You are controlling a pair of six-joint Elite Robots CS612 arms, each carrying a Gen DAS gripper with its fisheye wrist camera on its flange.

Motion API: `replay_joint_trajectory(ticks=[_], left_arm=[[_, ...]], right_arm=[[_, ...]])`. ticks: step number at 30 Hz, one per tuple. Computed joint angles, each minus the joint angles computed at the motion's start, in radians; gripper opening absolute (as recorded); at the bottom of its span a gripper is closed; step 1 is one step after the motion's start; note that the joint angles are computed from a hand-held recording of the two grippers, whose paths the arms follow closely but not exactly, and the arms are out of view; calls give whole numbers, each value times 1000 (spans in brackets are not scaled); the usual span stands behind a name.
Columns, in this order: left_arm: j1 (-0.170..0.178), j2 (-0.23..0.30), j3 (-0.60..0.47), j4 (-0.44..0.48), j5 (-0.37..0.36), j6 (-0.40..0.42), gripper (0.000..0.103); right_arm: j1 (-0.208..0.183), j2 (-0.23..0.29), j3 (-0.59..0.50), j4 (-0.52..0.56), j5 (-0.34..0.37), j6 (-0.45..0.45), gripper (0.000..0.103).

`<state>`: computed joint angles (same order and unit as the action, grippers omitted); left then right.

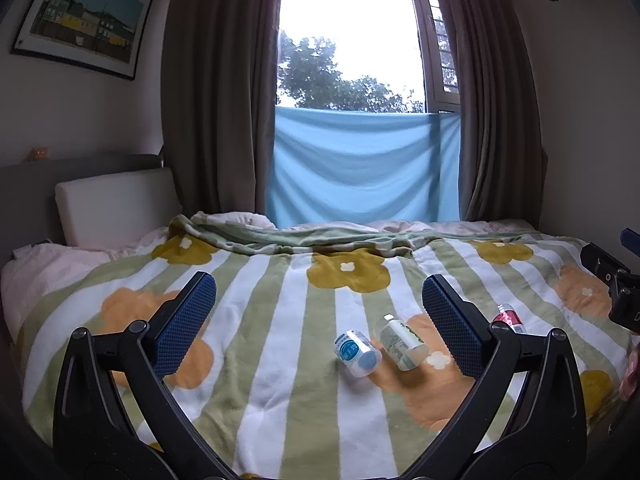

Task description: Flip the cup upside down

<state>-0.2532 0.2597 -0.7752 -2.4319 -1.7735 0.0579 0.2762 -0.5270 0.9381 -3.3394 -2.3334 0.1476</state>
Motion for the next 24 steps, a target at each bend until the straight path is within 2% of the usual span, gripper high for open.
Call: replay_joint_trajectory(ticks=[3,24], left_arm=[[2,2,-1,-4,-5,0,103],[5,20,-44,-12,-22,4,103]], right_arm=[[-3,0,6,-7,18,10,103],[4,1,3,5,0,8,103]])
